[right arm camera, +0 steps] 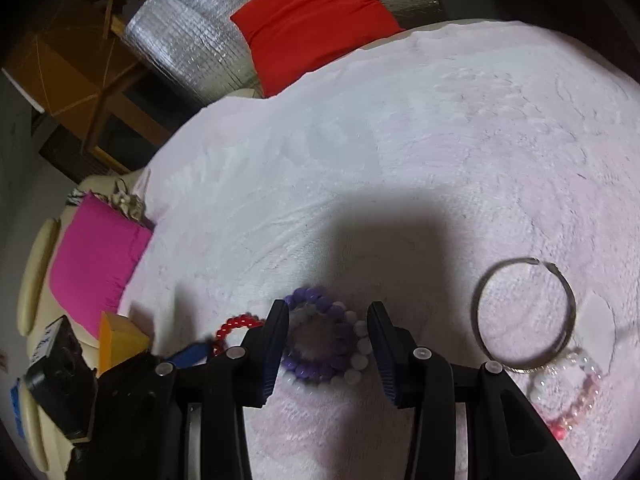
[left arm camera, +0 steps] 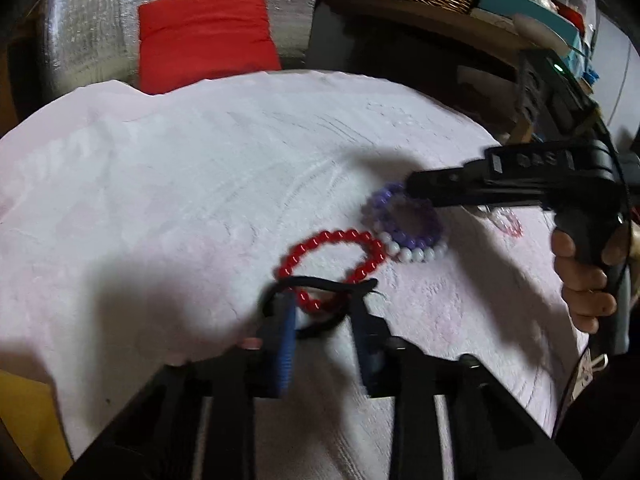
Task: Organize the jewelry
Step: 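Grasp the black hair tie with the left tool while the right tool grasps the purple bead bracelet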
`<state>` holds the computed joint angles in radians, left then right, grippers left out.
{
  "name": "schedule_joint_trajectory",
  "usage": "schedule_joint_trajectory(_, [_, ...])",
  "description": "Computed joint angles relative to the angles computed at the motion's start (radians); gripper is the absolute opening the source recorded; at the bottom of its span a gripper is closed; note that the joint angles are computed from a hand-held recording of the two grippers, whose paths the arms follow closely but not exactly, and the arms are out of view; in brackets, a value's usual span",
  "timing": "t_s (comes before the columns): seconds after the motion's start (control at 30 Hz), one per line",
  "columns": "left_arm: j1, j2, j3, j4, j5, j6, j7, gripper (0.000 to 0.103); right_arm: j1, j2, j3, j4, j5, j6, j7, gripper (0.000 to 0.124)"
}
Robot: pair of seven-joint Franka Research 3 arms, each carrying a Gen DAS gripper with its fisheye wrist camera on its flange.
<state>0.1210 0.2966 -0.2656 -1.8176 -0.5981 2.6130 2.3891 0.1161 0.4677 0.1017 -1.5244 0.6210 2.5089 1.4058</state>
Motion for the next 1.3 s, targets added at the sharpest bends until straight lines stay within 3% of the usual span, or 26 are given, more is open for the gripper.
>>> schedule_joint_trajectory(0.07, [0.003, -0.007, -0.006, -0.010, -0.008, -0.001, 0.022, 0.017, 0.013, 0.006, -0.012, 0.006, -0.029, 0.000, 0.020, 0.044])
schedule_joint_trajectory(0.1, [0.008, -0.013, -0.009, -0.016, -0.022, -0.006, 0.035, 0.011, 0.025, 0.004, -0.022, 0.003, -0.053, 0.008, 0.033, 0.037])
schedule_joint_trajectory(0.17, [0.016, -0.024, -0.011, -0.023, -0.055, -0.021, 0.054, 0.009, 0.038, 0.002, -0.032, 0.005, -0.097, 0.004, 0.045, 0.019])
schedule_joint_trajectory(0.2, [0.014, -0.029, -0.008, -0.026, -0.064, -0.022, 0.057, 0.008, 0.037, -0.001, -0.032, 0.002, -0.101, 0.004, 0.050, 0.016])
schedule_joint_trajectory(0.47, [-0.001, -0.146, 0.033, -0.147, -0.225, -0.047, 0.162, 0.007, -0.052, -0.082, 0.027, -0.084, 0.118, 0.052, -0.060, 0.011])
schedule_joint_trajectory(0.57, [-0.038, -0.169, 0.060, -0.178, -0.217, 0.012, 0.159, 0.007, -0.052, -0.120, 0.021, -0.121, 0.168, 0.068, -0.097, 0.011])
schedule_joint_trajectory(0.63, [-0.066, -0.155, 0.076, -0.167, -0.139, 0.076, 0.090, 0.007, -0.051, -0.135, 0.019, -0.133, 0.196, 0.064, -0.109, 0.011])
schedule_joint_trajectory(0.73, [-0.080, -0.115, 0.091, -0.119, -0.005, 0.102, -0.056, 0.038, -0.048, -0.158, 0.014, -0.152, 0.230, 0.053, -0.136, 0.011])
schedule_joint_trajectory(0.77, [-0.075, -0.101, 0.084, -0.103, 0.008, 0.118, -0.067, 0.056, -0.046, -0.167, 0.011, -0.159, 0.234, 0.044, -0.145, 0.011])
schedule_joint_trajectory(0.8, [-0.064, -0.091, 0.075, -0.094, 0.014, 0.124, -0.060, 0.062, -0.043, -0.168, 0.007, -0.159, 0.237, 0.041, -0.150, 0.011])
schedule_joint_trajectory(1.13, [-0.012, 0.037, 0.003, 0.042, 0.108, 0.036, 0.000, 0.062, -0.045, -0.170, -0.017, -0.168, 0.286, 0.012, -0.158, 0.011])
schedule_joint_trajectory(1.3, [0.003, 0.037, -0.011, 0.045, 0.114, -0.020, -0.005, 0.037, -0.045, -0.161, -0.012, -0.157, 0.289, 0.016, -0.162, 0.011])
